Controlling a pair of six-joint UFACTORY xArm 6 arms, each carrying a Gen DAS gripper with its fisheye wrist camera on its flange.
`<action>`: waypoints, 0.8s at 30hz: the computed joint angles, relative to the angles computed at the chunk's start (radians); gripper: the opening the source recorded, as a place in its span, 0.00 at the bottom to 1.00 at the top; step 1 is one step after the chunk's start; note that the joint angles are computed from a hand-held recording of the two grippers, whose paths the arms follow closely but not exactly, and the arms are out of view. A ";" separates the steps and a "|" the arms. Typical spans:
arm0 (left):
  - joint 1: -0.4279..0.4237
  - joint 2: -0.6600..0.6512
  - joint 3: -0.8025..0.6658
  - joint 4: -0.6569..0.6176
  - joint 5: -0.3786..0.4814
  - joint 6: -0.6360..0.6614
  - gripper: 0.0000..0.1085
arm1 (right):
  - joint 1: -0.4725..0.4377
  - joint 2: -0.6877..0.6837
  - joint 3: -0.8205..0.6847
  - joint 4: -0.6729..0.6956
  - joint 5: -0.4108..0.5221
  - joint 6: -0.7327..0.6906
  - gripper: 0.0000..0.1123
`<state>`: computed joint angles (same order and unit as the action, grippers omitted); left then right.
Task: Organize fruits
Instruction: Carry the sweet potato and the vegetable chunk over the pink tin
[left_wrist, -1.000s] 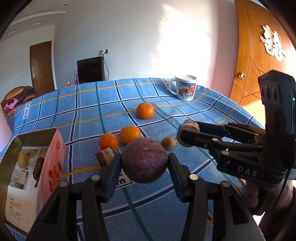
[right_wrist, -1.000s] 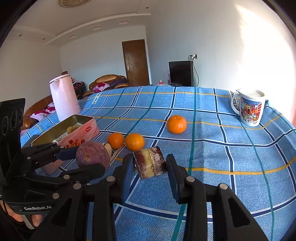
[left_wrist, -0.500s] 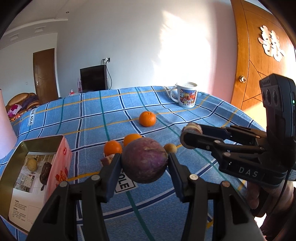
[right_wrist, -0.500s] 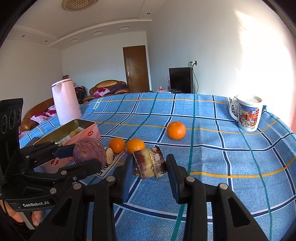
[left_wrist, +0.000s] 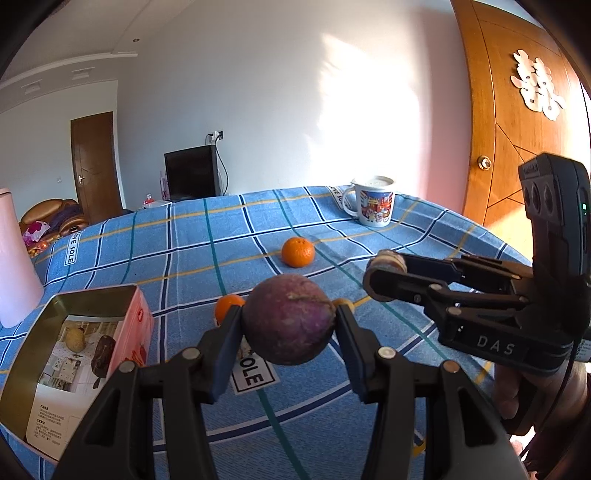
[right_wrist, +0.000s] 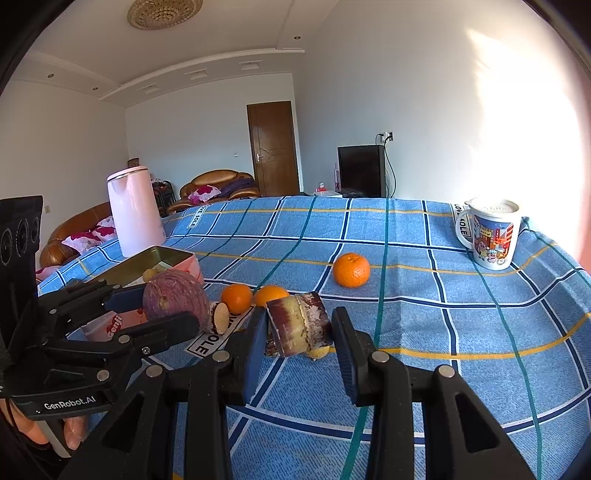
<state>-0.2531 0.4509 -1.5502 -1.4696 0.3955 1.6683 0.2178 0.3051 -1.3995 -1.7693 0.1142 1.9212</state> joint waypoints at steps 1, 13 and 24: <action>-0.001 -0.001 0.001 -0.008 -0.002 0.009 0.48 | 0.001 -0.003 0.001 -0.015 0.003 0.015 0.33; 0.001 -0.015 0.008 -0.099 -0.016 0.091 0.48 | 0.019 -0.025 0.012 -0.150 0.041 0.142 0.33; -0.001 -0.031 0.015 -0.209 -0.029 0.210 0.48 | 0.033 -0.042 0.025 -0.231 0.071 0.216 0.33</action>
